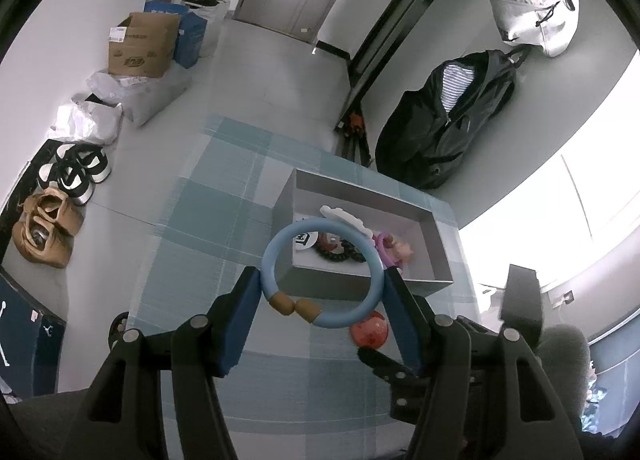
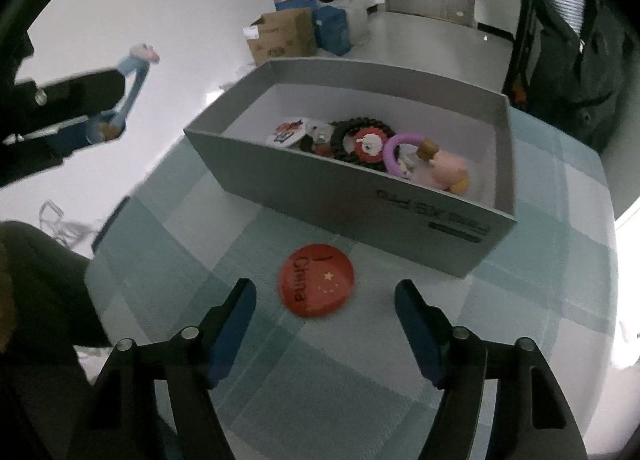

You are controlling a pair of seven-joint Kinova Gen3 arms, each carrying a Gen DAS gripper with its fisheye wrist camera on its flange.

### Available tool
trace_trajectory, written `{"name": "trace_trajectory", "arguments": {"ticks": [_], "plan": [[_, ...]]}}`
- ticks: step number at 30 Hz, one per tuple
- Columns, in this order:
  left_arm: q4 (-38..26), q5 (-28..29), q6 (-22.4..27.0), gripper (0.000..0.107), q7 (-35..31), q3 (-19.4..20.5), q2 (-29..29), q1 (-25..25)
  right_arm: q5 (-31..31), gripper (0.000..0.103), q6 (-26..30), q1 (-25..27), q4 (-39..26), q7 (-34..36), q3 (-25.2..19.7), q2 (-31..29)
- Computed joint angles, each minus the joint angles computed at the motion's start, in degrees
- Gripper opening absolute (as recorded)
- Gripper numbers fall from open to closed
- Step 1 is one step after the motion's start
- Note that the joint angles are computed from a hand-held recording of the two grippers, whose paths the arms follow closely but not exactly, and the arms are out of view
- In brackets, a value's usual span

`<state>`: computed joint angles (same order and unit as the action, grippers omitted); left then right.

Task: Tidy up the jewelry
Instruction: 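Grasp the blue ring holder with the left tool while the right tool grasps the red China disc, then carry the blue ring holder and red disc over the grey box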

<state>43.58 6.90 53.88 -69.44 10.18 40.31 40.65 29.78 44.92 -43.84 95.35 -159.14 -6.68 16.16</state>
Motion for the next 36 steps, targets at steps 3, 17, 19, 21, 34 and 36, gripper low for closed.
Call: {"name": "trace_trajectory", "arguments": {"ticks": [3,17,19,21,34,36], "plan": [[0.09,0.04,0.08,0.057,0.02,-0.06,0.0,-0.16,1.19,0.067,2.69,-1.1,-2.05,0.95,0.1,1.51],[-0.27,1.09,0.45,0.057,-0.22,0.35,0.42,-1.13,2.26,0.042,7.85,-3.08,-5.99,4.77,0.42,3.88],[0.64,1.71,-0.54,0.057,-0.89,0.85,0.11,-1.52,1.77,0.042,7.3,-2.7,-5.87,4.99,0.44,3.71],[1.15,2.34,-1.14,0.057,-1.45,1.25,-0.04,-1.91,1.41,0.042,6.92,-2.57,-6.17,4.87,0.51,3.73],[-0.03,0.9,-0.48,0.057,-0.66,0.11,0.48,-0.64,3.46,0.042,-0.18,-2.1,-1.89,3.08,0.24,-0.73],[0.45,1.39,-1.12,0.057,-1.11,0.59,0.4,-1.0,5.07,0.042,-2.13,-1.78,-0.97,1.59,0.43,-1.62]]}}
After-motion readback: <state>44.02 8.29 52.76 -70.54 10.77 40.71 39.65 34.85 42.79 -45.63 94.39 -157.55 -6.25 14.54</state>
